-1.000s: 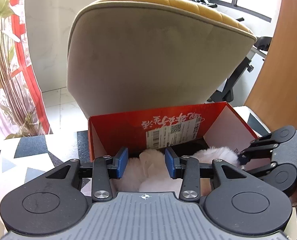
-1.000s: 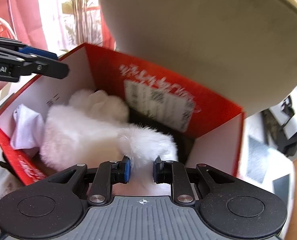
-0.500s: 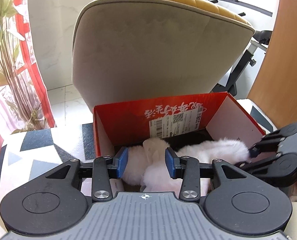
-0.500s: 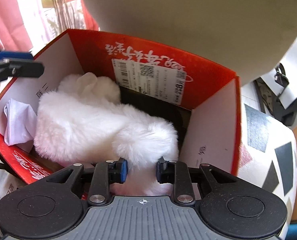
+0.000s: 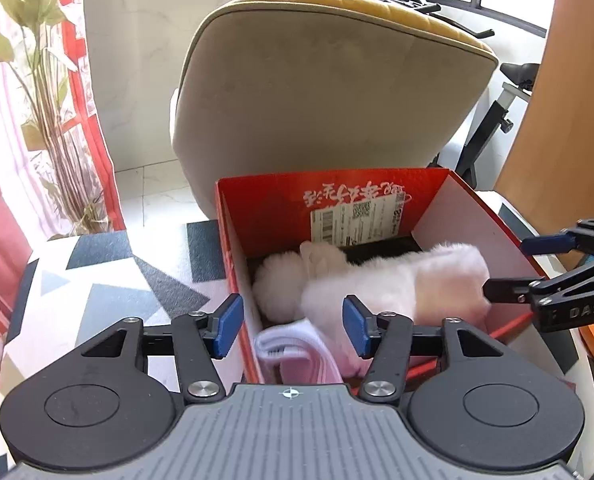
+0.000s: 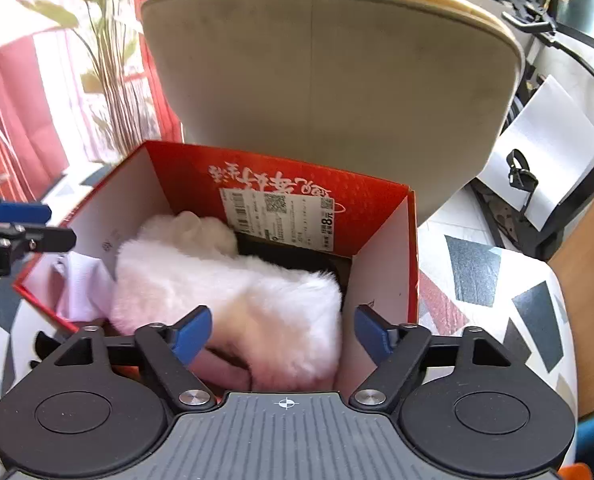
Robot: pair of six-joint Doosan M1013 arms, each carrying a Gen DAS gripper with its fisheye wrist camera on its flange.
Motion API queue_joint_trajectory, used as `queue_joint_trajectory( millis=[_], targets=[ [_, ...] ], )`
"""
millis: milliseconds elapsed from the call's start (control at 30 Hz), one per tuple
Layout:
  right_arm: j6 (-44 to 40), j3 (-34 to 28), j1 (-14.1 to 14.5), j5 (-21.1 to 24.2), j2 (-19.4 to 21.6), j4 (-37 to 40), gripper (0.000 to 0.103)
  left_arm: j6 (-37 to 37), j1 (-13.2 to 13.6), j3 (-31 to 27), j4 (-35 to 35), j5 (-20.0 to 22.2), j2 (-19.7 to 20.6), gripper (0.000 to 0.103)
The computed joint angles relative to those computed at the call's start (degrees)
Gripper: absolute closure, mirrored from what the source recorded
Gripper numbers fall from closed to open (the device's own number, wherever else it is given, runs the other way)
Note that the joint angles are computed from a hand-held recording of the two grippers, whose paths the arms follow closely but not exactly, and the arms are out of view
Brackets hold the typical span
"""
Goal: Organize soft objects
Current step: 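Open both tools to drop the white plush into the red box, then lower both tools to the blue-and-white packaged item beside the box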
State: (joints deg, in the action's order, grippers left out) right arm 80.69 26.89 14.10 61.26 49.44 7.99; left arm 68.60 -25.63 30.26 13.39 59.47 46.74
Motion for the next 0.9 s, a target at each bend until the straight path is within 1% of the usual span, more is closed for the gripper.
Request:
queue_joint_trajectory(
  millis=[33,67,100,133,167,233,333,433,567,667,800,900],
  targets=[
    [0.60,4.37,0.11,-3.83,-2.31,-0.25,0.013,-0.45,-0.10,1.82,0.30,-0.90,-1.03,0.040],
    [0.88,7.40,0.20,-6.62,-3.94,-0.09,0.008,-0.93,-0.19,3.64,0.48,-1.88,-2.10,0.036],
    [0.36,10.39,0.13,-9.13,-5.58,1.15,0.006,-1.35,-0.26,5.73,0.47,-3.17,-3.32,0.033],
    [-0.63,13.17,-0.01,-11.08,-7.15,3.00,0.006,-1.95,-0.38,7.99,0.61,-4.51,-4.64,0.028],
    [-1.54,15.40,-0.15,-12.46,-8.39,4.76,0.004,-2.32,-0.50,9.86,0.65,-5.58,-5.74,0.022],
    [-3.76,19.76,-0.32,-14.86,-10.80,7.90,0.003,-2.86,-0.75,13.37,0.43,-7.69,-7.78,0.016],
    [-7.85,25.19,-0.56,-17.54,-13.68,12.45,0.002,-3.98,-1.19,17.50,0.37,-9.91,-10.09,0.014],
    [-9.70,29.13,-0.66,-18.59,-15.59,15.22,0.001,-4.92,-1.67,20.13,0.38,-10.73,-11.38,0.013],
    [-12.20,33.81,-0.17,-20.48,-17.62,15.16,0.001,-7.34,-2.40,22.79,0.89,-11.12,-12.40,0.013],
    [-13.25,36.58,0.17,-22.16,-18.63,14.72,0.001,-9.66,-2.55,24.50,-0.54,-11.61,-12.88,0.013],
    [-10.51,38.16,0.19,-22.44,-18.85,14.16,0.003,-14.00,-3.23,26.07,0.09,-11.57,-13.13,0.015],
    [-8.97,39.35,-0.02,-22.90,-19.03,15.46,0.004,-14.83,-3.48,28.01,-1.41,-13.16,-13.75,0.016]
  ],
)
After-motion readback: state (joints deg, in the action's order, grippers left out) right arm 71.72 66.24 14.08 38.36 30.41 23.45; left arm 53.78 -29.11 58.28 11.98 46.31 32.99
